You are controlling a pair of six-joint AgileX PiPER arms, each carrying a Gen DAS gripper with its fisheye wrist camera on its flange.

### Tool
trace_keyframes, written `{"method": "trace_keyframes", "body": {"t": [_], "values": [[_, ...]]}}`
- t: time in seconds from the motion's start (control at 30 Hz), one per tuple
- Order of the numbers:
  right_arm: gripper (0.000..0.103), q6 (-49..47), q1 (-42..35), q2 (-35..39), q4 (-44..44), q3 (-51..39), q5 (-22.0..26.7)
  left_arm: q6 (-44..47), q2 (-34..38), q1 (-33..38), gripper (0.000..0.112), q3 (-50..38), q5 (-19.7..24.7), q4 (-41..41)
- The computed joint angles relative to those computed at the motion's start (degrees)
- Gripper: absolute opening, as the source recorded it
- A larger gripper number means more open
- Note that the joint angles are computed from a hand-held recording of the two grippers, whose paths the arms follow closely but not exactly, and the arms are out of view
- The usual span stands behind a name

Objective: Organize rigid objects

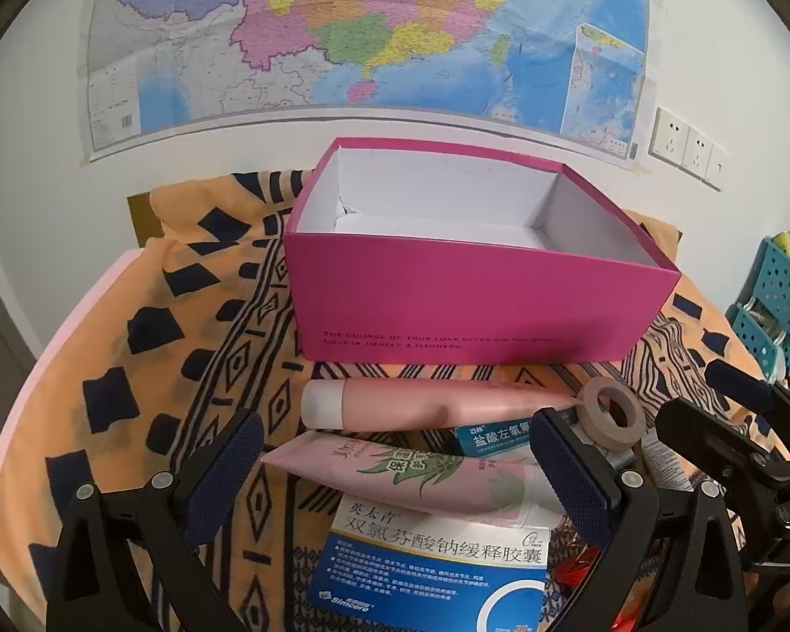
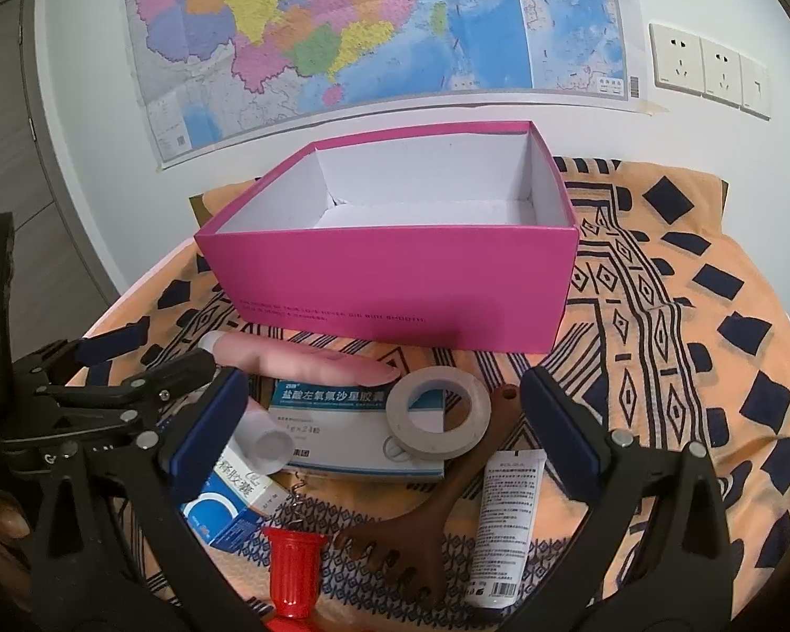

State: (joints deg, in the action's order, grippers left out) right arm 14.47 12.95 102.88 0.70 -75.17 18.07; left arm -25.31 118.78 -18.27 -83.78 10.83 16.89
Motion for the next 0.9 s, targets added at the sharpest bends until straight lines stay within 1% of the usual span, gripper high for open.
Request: {"method": "trace_keyframes", "body": {"t": [0.07,0.43,0.63,0.7,0.9], "values": [[0.103,0.9,0.1,0.0,-0.8,0.0,0.0,0.1,0.0,0.0,0.102,0.0,0.1,-0.1],[0.103,-3.0,-0.5,0.5,3.5,0.1,-0.5,-0.1,0.0,0.4,0.102,-0.1,0.3,0.4],[0.103,-3.5,-0.3,0.6,4.1,0.2,-0.7,0.0,0.0,0.5,0.102,0.0,0.1,0.6],[0.103,-4.2,-0.3,0.5,4.8,0.5,-0.9,-1.9,-0.1,0.3,0.102,0.0,0.3,2.3],[0.103,-5.9,-0.5,0.5,6.4,0.5,-1.0,-3.1,0.0,0.0,0.102,-0.4,0.8,3.6]]}}
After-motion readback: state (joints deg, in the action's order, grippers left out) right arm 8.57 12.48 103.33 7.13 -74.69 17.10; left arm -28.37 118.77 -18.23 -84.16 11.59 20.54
